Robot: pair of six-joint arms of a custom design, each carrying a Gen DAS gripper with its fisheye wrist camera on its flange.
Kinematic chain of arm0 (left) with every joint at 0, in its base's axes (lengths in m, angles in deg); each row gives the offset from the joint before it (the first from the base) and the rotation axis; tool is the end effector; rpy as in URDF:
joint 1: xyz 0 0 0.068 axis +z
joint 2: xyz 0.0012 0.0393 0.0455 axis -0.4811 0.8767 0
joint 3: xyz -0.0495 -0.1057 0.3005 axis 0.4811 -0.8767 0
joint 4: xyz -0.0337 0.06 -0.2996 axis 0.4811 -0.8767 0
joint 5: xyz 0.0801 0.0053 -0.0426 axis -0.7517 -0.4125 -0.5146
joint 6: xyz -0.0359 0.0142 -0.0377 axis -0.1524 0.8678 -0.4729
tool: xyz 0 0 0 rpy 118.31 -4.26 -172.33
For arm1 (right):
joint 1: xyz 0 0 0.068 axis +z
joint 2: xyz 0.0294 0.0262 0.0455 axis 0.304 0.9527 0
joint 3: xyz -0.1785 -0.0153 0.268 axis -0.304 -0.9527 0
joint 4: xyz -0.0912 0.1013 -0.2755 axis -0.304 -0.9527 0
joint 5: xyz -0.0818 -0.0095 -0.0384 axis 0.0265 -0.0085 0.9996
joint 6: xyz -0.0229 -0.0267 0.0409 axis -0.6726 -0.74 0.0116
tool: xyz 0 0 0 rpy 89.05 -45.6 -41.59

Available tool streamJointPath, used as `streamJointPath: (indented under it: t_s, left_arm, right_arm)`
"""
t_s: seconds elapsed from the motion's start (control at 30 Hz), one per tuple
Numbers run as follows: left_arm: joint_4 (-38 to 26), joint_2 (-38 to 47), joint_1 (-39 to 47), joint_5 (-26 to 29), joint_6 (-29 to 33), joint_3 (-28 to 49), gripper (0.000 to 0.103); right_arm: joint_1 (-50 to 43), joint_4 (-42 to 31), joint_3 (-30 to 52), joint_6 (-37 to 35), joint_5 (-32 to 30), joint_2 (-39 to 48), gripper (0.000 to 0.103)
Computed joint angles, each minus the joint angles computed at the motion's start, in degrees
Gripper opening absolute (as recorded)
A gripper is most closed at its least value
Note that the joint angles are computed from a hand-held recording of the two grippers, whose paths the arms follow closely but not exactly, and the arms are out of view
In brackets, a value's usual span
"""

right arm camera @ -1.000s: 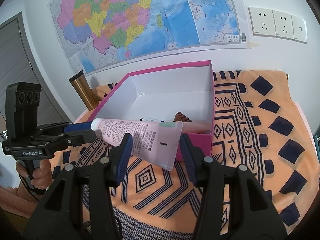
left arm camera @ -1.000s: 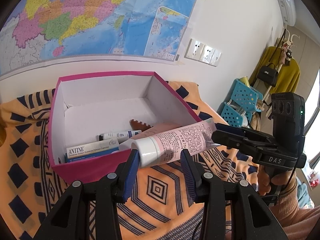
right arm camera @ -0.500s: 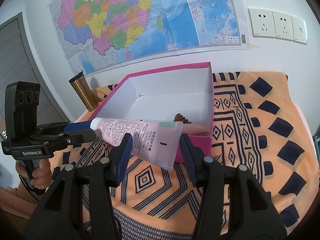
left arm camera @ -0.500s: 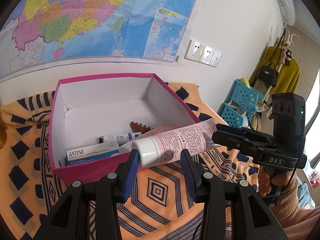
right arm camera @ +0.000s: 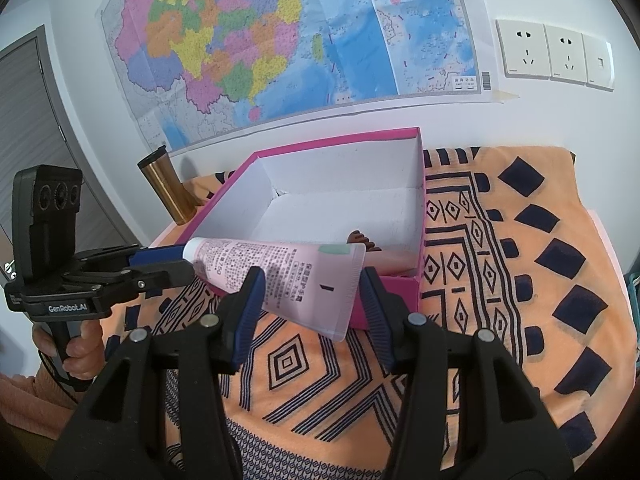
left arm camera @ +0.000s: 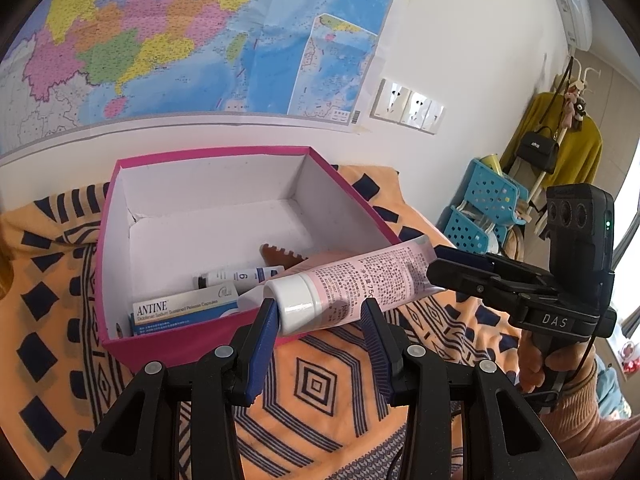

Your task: Organize rigid objects

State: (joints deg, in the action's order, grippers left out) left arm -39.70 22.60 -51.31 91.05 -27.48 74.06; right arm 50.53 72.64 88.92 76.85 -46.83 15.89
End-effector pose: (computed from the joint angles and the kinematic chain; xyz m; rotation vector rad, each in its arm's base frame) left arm 0.3177 -0.1539 0.1640 0.9840 2.1341 -0.7978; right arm 0.2169 0.1263 0.1604 0.2015 2.1680 0.3124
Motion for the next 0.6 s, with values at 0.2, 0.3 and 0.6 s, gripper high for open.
streamJointPath:
  t_s: [0.2,0.3,0.6]
  left_arm:
    - [0.21,0.43,-0.22,-0.30,-0.18,0.30,0.042]
    - [0.33,0.47,-0.30,-0.40,-0.27,0.26,0.042]
    - [0.32,0.78,-0.38,-0.52,-0.40,0.59,0.042]
  right_arm:
    - [-0.44,-0.08,0.24,-0.32,-0.31,0.01,0.052]
    - [-0.20,0.15,0.12,-0.25,0.03,0.06,0.052]
    - [-0.10,0.20,0.18,-0.16,0.16,0.16,0.052]
